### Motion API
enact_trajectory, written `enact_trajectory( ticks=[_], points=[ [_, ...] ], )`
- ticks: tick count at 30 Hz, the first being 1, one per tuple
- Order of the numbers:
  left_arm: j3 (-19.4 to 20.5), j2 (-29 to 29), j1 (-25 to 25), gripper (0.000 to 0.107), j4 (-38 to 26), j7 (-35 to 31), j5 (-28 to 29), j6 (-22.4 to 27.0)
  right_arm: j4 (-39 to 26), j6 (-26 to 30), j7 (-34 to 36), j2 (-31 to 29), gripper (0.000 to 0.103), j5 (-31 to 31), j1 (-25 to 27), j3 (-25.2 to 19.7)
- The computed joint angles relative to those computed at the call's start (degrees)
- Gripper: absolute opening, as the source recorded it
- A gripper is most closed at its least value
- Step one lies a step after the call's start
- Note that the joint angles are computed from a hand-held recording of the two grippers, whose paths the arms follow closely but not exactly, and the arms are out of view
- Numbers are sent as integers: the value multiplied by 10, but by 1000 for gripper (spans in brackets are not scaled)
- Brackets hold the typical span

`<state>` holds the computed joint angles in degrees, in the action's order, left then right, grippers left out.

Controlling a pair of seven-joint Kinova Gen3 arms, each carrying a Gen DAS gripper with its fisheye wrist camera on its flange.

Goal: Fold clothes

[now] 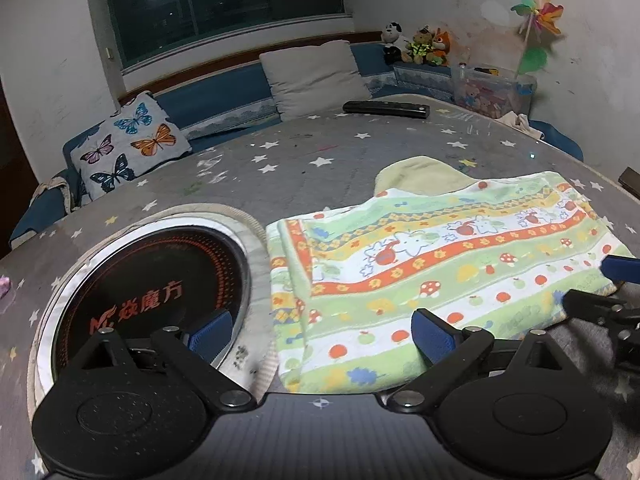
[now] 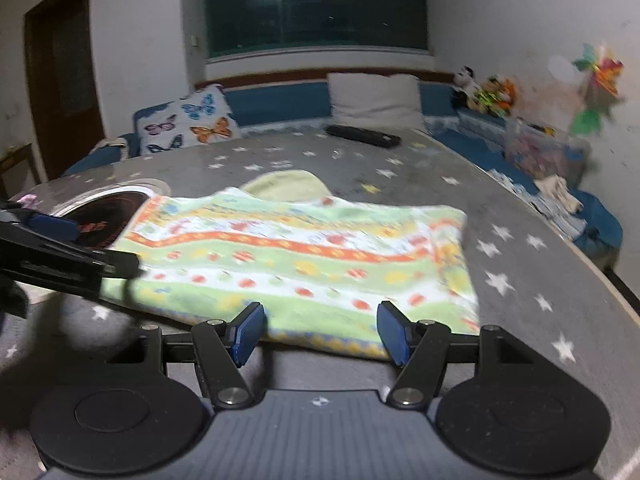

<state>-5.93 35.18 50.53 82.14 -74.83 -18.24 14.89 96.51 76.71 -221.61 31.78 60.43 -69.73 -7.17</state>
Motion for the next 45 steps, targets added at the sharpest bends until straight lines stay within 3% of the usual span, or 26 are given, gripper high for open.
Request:
enact_trajectory(
  ticks=[6, 13, 19, 21, 30, 45],
  points=[
    [-12, -1, 4, 99, 5, 8, 1, 2, 7, 27, -17, -7, 65, -6, -7, -1],
    [-9, -3, -3, 99, 8, 18, -2, 9, 22, 18, -45, -17, 67, -11, 4, -9],
    [-2, -11, -9, 101, 18, 22, -4, 10, 7, 29, -40, -11, 79, -9, 0, -10],
    [1, -15, -12, 102, 24, 21, -4, 7, 3, 30, -40, -9, 88, -9, -2, -9],
    [15, -32, -24, 103, 53, 15, 5, -6, -34, 61, -21, 9, 103, -18, -18, -2],
    [14, -57, -30, 103, 103, -10, 37, -57, -82, 82, 18, 31, 103, -32, -38, 9]
  ],
)
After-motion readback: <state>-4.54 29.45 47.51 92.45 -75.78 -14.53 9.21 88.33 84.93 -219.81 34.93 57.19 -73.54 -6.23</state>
